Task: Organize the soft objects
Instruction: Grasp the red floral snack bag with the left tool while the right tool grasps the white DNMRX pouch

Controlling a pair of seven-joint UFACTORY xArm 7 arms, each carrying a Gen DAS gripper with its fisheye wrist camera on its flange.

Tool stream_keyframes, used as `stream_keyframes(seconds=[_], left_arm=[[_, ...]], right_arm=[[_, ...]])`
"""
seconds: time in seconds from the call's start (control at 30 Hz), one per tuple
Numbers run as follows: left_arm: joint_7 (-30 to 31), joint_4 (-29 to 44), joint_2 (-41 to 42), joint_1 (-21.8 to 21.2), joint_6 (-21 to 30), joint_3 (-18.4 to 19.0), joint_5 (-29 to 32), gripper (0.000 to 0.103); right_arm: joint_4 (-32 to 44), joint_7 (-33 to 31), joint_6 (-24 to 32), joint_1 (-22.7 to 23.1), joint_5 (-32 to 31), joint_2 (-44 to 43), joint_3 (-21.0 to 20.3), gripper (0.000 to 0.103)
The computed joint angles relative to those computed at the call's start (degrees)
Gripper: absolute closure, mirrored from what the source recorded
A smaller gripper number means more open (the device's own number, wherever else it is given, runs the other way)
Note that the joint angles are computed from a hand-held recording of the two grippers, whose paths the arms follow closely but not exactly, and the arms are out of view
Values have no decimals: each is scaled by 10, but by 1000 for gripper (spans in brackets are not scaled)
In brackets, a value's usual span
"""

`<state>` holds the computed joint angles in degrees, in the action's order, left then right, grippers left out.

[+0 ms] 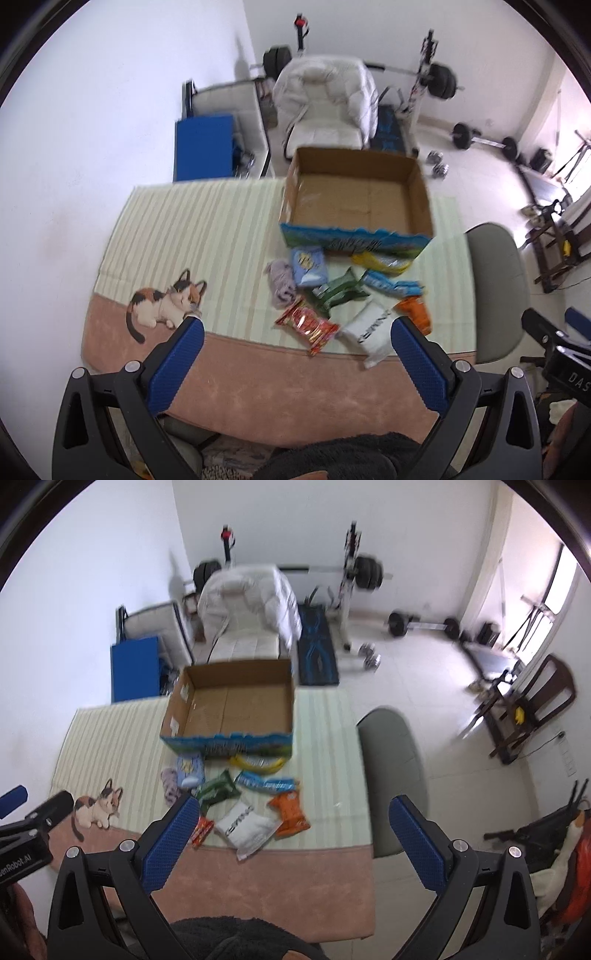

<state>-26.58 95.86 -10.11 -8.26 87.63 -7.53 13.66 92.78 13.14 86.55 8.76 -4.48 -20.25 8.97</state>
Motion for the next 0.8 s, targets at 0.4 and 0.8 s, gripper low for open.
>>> stream_keyframes(seconds=[0.4, 0.8], left_arm=[[5, -226, 65, 58, -73, 71, -128, 5], [3, -232, 233, 96, -164, 72, -305, 12]], right_arm=[[-226, -100, -134, 49, 0, 186, -1, 0], [-161, -126, -146, 96, 0, 340, -7, 0]])
